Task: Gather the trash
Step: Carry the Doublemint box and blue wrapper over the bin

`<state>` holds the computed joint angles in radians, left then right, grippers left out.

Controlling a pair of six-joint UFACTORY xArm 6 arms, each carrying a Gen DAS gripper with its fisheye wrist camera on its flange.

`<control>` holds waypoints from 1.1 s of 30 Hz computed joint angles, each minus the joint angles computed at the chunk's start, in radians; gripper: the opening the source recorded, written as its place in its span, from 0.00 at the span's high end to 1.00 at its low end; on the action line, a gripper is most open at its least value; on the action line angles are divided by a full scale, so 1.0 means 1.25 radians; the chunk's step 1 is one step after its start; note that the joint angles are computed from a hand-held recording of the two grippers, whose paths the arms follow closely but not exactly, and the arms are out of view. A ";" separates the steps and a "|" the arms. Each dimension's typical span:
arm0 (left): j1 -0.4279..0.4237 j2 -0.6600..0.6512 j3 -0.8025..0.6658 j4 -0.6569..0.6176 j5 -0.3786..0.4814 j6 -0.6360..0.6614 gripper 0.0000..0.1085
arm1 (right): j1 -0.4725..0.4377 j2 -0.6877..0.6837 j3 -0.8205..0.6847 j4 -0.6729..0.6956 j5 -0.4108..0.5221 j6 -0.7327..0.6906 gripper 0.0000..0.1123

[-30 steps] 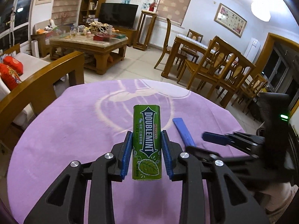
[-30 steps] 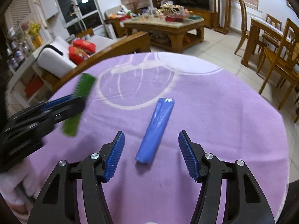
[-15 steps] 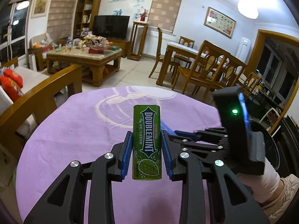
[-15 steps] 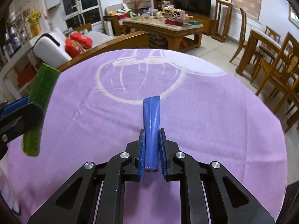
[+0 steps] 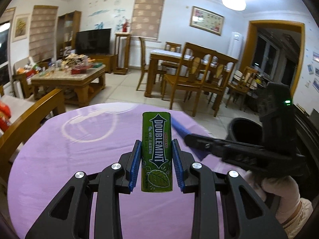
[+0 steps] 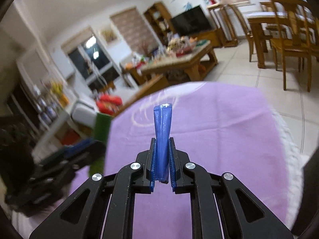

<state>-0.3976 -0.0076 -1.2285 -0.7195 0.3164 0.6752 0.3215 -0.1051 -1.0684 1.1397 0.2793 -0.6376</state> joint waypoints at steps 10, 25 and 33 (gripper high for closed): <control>-0.138 0.071 -0.069 0.066 -0.001 -0.038 0.71 | -0.218 -0.355 0.275 0.270 0.023 -0.202 0.89; -0.318 0.299 -0.306 0.059 0.084 0.017 0.71 | -0.746 -0.439 0.402 0.373 0.251 -0.320 0.89; -0.338 0.370 -0.368 0.075 0.115 0.030 0.71 | -0.822 -0.336 0.380 0.432 0.269 -0.385 0.89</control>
<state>-0.8207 0.4545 -1.6887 -0.6253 0.4595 0.7130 -0.7056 -0.5257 -0.5931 1.6794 0.6150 -1.1192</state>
